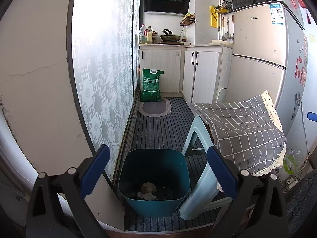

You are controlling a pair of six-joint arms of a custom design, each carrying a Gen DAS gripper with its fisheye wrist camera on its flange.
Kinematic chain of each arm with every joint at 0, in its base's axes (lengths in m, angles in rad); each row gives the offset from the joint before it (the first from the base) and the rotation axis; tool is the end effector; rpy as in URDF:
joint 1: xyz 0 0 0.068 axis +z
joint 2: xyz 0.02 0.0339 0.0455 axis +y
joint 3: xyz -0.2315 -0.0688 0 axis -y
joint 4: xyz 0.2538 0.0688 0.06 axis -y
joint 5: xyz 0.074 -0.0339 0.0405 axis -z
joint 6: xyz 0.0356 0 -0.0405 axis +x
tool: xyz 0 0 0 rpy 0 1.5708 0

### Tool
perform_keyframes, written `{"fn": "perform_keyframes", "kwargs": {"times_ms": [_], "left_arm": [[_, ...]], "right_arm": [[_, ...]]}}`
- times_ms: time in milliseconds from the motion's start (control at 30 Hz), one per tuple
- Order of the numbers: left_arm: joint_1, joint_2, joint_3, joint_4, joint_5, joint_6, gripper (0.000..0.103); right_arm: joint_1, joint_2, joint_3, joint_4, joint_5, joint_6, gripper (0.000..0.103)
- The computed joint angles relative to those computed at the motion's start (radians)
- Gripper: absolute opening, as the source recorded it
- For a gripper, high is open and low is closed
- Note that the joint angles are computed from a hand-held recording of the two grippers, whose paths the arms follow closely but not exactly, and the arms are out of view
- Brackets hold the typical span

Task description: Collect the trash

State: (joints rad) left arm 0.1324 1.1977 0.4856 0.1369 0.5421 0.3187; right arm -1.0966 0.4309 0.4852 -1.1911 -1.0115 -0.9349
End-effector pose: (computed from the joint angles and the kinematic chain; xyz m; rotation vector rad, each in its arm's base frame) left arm 0.2548 0.0154 0.1518 0.4981 2.0088 -0.3056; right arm 0.0720 -0.0742 0.1996 -0.0845 2.0784 0.2157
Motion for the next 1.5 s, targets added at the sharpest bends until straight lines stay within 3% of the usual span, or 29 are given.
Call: {"fn": "perform_keyframes", "kwargs": {"times_ms": [1500], "left_arm": [[-0.003,0.002,0.0,-0.002,0.0,-0.005,0.1]], "right_arm": [[0.018,-0.01,-0.002,0.005,0.021,0.029,0.1]]}}
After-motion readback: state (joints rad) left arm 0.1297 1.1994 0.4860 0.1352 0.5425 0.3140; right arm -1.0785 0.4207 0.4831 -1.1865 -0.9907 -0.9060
